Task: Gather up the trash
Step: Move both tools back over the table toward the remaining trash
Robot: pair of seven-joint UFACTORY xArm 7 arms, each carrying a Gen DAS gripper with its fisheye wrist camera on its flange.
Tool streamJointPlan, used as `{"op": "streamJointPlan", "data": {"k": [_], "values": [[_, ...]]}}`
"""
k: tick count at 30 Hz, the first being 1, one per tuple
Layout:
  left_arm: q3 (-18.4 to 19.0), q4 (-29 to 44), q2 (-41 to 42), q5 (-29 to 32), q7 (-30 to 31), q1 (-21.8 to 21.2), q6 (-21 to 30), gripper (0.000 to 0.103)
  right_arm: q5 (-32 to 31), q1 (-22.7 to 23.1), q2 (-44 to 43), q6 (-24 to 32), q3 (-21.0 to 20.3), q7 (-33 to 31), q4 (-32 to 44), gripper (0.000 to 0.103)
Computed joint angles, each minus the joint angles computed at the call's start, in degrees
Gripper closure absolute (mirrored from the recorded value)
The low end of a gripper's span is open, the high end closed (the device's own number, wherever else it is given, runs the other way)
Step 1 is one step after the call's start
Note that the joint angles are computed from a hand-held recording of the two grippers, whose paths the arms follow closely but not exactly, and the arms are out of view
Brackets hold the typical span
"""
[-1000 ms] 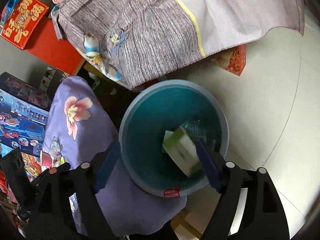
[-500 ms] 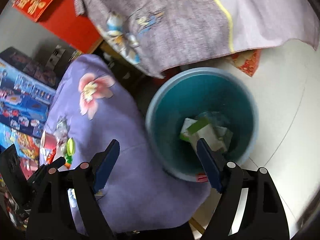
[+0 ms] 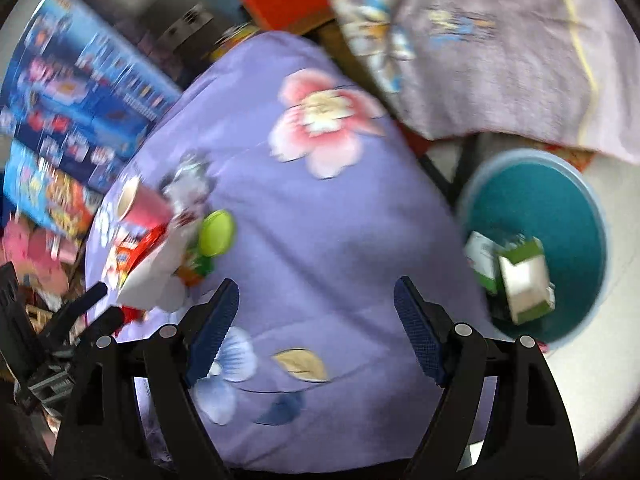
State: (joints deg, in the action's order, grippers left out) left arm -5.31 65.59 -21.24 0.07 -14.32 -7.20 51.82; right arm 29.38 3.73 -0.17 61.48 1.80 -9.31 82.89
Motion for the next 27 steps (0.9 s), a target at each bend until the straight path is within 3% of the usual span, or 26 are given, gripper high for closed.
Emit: {"op": "streamJointPlan", "data": {"k": [12, 23, 25, 27], "values": [[6.66, -9.31, -7.12, 1.67, 2.32, 8.45, 0.67, 0.007, -7.03, 7.57, 7.35, 3.58, 5.50, 4.41, 11.44, 0.027], [9.90, -11.56, -3.42, -5.16, 10.28, 9.20, -1.93, 0.008, -11.65, 11.62, 14.71, 6.56, 7.26, 8.54, 20.76, 0.027], [10.24, -11.98, -3.25, -6.61, 11.44, 9.25, -2.70, 0.026, -12.63, 12.35, 15.83, 7.16, 7.48, 8.71, 22.53, 0.027], [10.85, -12.18, -3.09, -8.44, 12.69, 9.17, -2.44, 0.059, -13.23, 12.97, 16.67, 7.48, 7.67, 8.92, 23.73, 0.027]]}}
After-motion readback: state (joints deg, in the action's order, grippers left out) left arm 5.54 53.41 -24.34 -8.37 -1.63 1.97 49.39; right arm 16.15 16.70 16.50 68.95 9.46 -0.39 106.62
